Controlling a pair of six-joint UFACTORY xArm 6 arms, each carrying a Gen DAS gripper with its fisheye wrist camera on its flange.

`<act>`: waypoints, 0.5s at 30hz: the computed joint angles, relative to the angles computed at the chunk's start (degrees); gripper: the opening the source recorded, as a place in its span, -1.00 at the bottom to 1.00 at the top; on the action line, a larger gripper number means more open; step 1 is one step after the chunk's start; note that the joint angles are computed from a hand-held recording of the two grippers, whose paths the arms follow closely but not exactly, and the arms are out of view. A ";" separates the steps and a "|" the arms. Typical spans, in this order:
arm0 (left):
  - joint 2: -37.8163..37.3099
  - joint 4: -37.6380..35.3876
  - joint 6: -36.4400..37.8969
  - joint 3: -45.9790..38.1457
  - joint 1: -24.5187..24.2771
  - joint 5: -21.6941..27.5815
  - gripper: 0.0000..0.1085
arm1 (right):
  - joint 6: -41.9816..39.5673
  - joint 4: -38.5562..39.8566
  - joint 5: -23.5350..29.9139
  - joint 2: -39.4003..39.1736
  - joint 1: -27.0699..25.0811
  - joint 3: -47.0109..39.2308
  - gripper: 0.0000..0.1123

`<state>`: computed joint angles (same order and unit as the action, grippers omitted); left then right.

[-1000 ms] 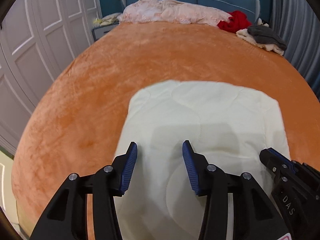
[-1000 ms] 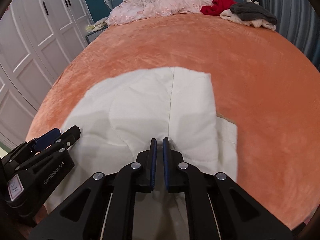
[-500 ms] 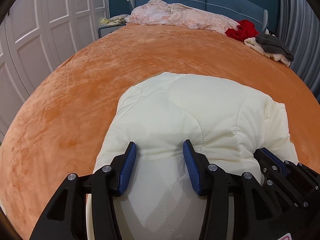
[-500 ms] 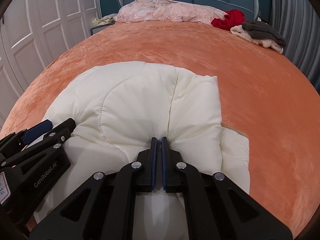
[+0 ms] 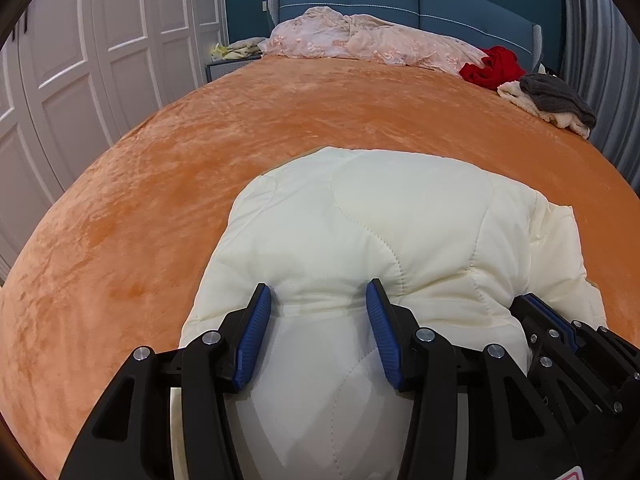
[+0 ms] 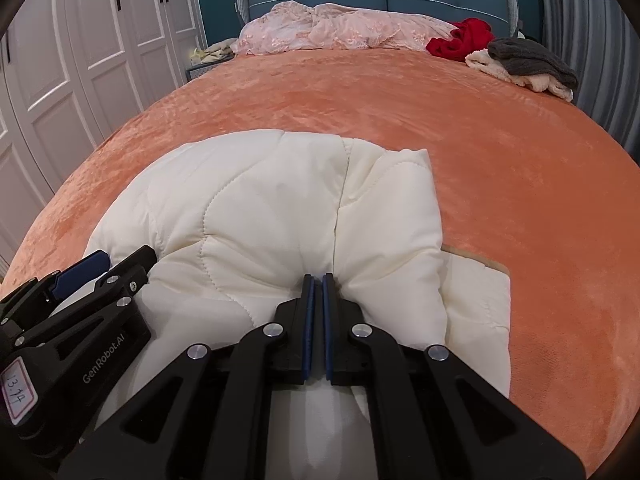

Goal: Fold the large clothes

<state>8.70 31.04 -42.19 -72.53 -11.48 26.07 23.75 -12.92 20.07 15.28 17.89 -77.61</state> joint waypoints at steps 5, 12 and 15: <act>-0.10 -0.68 0.68 -0.01 -0.02 0.29 -0.14 | -0.65 0.74 0.24 -0.07 -0.01 0.00 -0.98; -6.16 -7.27 9.27 3.12 -0.37 4.72 -0.04 | -9.82 17.86 10.90 -7.59 -0.17 1.61 -0.92; -11.35 -8.62 11.37 7.03 -1.03 6.56 0.06 | -12.02 22.03 12.96 -14.50 -0.20 7.32 -0.92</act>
<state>-2.65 22.43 -30.82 -65.50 -12.50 32.64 11.73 9.11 33.03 0.77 17.69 -70.29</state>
